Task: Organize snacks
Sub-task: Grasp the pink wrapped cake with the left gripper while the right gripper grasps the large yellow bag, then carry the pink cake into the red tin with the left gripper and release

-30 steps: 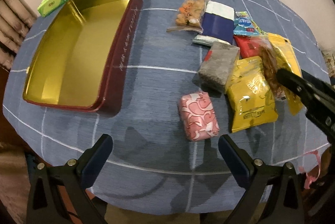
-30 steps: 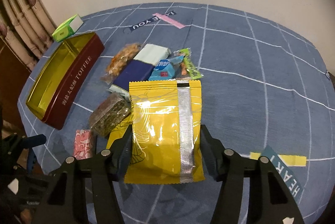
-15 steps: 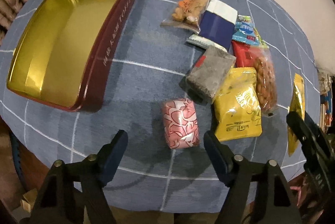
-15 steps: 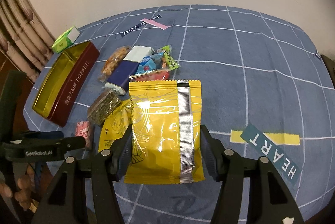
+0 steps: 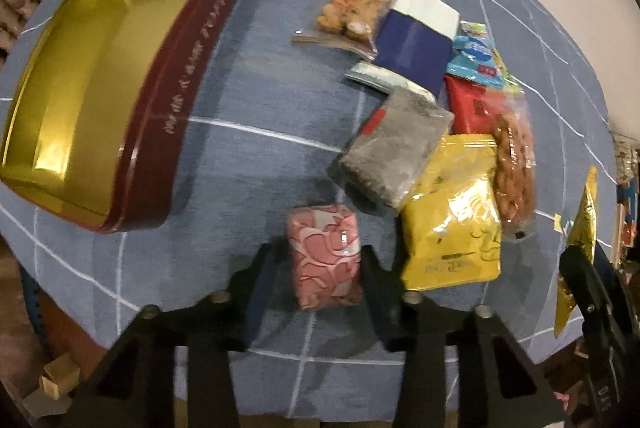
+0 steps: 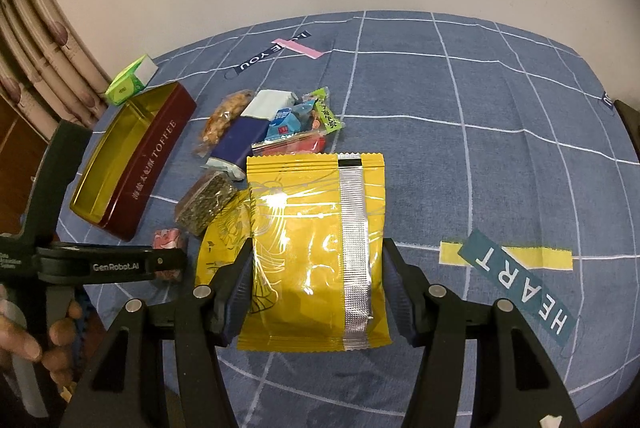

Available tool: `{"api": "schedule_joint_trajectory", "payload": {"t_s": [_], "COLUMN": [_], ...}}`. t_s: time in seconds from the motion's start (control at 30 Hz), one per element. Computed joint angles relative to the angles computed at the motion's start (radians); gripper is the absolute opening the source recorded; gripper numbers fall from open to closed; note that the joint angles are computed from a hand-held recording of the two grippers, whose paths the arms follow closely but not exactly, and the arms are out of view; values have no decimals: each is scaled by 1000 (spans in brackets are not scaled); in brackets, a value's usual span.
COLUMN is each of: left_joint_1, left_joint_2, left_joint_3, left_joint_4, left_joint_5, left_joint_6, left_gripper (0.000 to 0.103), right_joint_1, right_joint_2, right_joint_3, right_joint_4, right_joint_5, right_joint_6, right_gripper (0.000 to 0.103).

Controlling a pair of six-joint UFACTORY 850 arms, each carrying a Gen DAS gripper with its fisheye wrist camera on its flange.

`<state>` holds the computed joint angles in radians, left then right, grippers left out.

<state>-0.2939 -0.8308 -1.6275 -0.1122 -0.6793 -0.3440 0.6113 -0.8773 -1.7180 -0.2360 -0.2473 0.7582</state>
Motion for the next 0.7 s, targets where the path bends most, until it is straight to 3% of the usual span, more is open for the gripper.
{"api": "schedule_joint_trajectory", "payload": {"t_s": [0.43, 0.7], "left_joint_1": [-37, -24], "left_joint_2": [20, 95], "left_joint_3": [15, 83], "left_joint_4": [56, -41], "left_joint_5": [40, 49], "left_joint_6": [42, 201], "left_gripper": [32, 32], "right_joint_1": [11, 26], "right_joint_2": [0, -2], "right_joint_3": [-9, -22], "right_joint_4": [-96, -174], "right_joint_5": [-28, -55], "right_joint_6": [113, 205], "right_gripper": [55, 55]}}
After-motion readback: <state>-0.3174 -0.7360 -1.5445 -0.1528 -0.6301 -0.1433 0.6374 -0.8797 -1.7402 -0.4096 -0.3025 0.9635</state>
